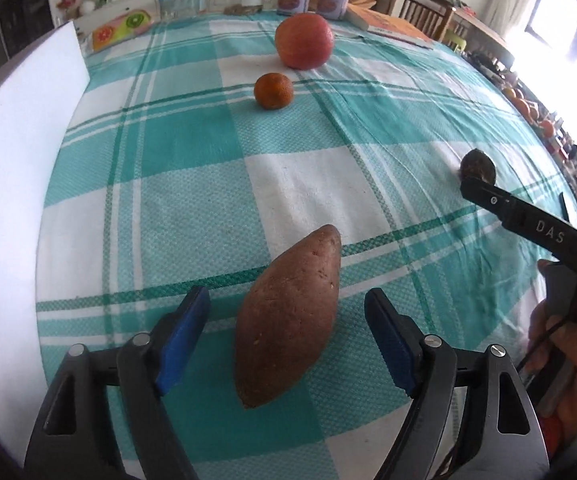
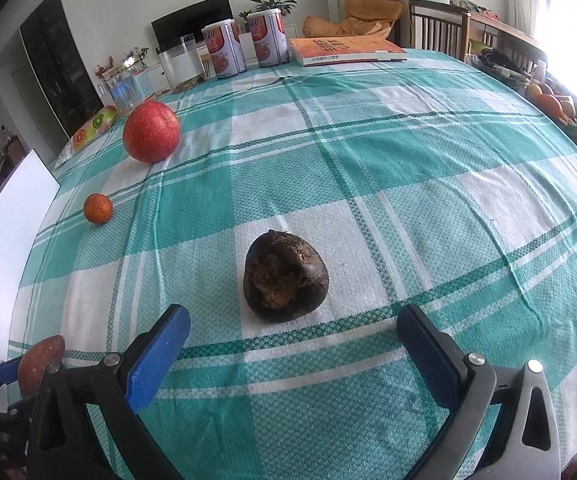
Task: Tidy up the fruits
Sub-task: 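Grasp the sweet potato with the left gripper while the right gripper grasps the water chestnut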
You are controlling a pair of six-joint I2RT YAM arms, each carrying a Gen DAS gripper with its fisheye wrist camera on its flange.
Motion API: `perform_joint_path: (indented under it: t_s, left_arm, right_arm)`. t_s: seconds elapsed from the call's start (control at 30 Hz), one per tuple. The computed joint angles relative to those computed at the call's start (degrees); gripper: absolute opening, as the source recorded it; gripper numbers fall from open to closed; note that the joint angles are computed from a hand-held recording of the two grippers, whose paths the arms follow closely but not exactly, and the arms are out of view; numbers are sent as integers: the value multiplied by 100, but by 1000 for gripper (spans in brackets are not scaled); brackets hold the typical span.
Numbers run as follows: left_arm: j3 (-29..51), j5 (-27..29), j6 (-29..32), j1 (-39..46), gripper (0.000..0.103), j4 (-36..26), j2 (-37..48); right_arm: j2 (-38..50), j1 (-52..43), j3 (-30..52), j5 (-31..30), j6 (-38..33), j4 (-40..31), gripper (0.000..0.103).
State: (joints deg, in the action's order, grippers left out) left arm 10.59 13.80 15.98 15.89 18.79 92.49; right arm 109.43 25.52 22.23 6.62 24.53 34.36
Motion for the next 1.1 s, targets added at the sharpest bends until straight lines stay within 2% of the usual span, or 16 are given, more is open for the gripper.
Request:
perform_joint_path:
  t_s: [0.03, 0.1, 0.3, 0.57, 0.63, 0.77, 0.87, 0.97, 1.03, 1.1]
  left_arm:
    - [-88, -217, 20, -146, 82, 418, 161]
    - [-206, -340, 98, -190, 89, 1100, 473]
    - [-524, -177, 107, 93, 96, 2433, 1071]
    - [-576, -173, 111, 104, 97, 2424, 989]
    - [-561, -151, 118, 114, 97, 2382, 974]
    - [-566, 69, 251, 264, 95, 2126, 781]
    - [-603, 111, 269, 289, 95, 2233, 832]
    - [-610, 87, 257, 267, 95, 2330, 905]
    - [-653, 79, 257, 298, 94, 2337, 863]
    - [-861, 46, 272, 378, 91, 2595, 783]
  right_arm:
    - [-10, -1, -4, -4, 17, -2, 103]
    - [-11, 31, 26, 38, 24, -57, 103]
    - [51, 226, 207, 346, -14, -356, 103]
    - [166, 430, 403, 727, -104, -684, 103]
    - [60, 323, 252, 563, -88, -479, 103]
    - [-309, -103, -332, 140, 93, 359, 103]
    - [-203, -370, -292, -173, 182, 405, 103]
    - [-194, -347, -242, -122, 183, 356, 103]
    - [-299, -241, -349, -18, 89, 561, 103]
    - [-361, -130, -433, 7, -54, 767, 103]
